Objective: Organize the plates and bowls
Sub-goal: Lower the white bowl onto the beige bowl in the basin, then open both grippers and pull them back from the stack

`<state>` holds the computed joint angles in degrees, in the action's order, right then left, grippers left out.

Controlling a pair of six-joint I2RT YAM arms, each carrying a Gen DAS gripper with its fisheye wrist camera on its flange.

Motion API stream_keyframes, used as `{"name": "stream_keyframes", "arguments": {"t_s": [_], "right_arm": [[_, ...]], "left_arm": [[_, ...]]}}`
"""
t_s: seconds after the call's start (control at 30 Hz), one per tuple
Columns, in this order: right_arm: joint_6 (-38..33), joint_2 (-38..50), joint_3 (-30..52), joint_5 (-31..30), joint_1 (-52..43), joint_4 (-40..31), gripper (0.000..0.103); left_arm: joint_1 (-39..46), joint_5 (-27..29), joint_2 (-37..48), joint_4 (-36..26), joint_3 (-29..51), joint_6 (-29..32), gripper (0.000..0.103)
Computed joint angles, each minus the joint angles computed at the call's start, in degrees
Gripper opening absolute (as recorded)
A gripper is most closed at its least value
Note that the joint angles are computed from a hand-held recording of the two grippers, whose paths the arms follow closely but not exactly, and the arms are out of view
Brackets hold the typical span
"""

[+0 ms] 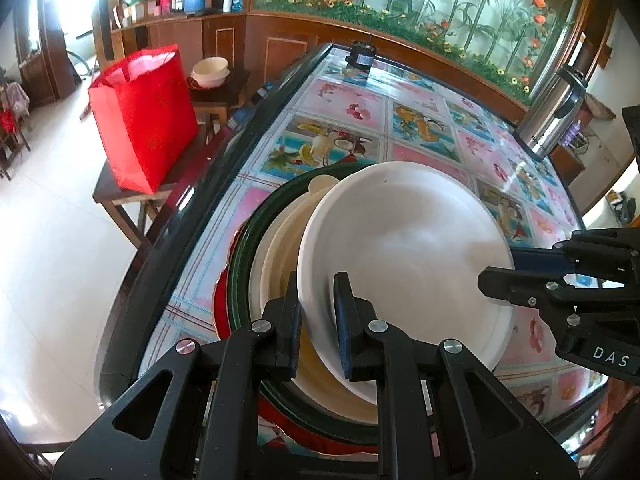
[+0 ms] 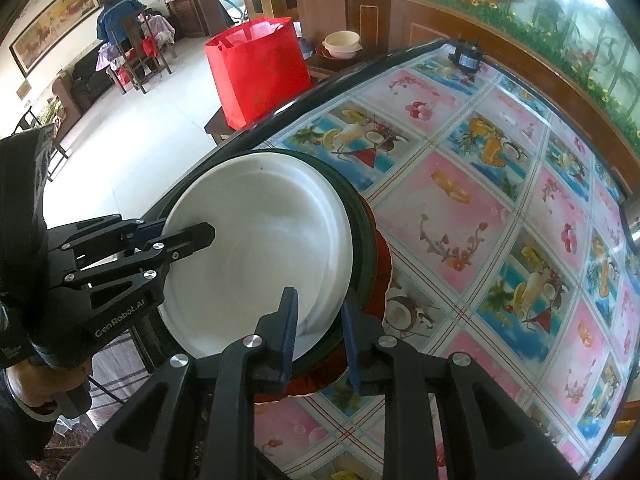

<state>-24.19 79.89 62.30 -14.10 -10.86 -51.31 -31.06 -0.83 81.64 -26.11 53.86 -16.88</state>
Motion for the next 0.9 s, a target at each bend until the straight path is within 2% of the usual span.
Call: {"name": "stream_keyframes", "arguments": {"t_s": [0.3,0.37,0.53,0.6,0.73,0.9], "right_arm": [[0.4,-0.2,-1.2,0.2,0.2,1.9,0.028],[0.4,0.0,-1.0,-0.1,0.2,1.8,0.029],[0.4,-0.9,-1.8,0.3,0.7,2.2,0.038],[0.6,-1.0,-1.9,0.5,0.8,2.4,0.038],[0.7,-1.7,-2.6,0.8,0.7,2.9,0.041],[1.9,-5.4,-5.8,1.7,0.7,5.3,0.05]], "left_arm": [[-1.7,-4.5,0.2,1.9,-0.8,0.0,0.015],[-1.8,-4.8,0.2,1.8,-0.7,0.0,0.018],[-2.6,-6.0,0.0,2.0,-0.8,-0.2,0.02],[-2.6,-5.3,-0.1,2.3,-0.9,-0.3,0.026],[-2.7,-5.5,-0.3,2.6,-1.2,-1.1,0.027],[-4.5,-9.1,-1.6,3.6,-2.3,-2.5,0.027]]}}
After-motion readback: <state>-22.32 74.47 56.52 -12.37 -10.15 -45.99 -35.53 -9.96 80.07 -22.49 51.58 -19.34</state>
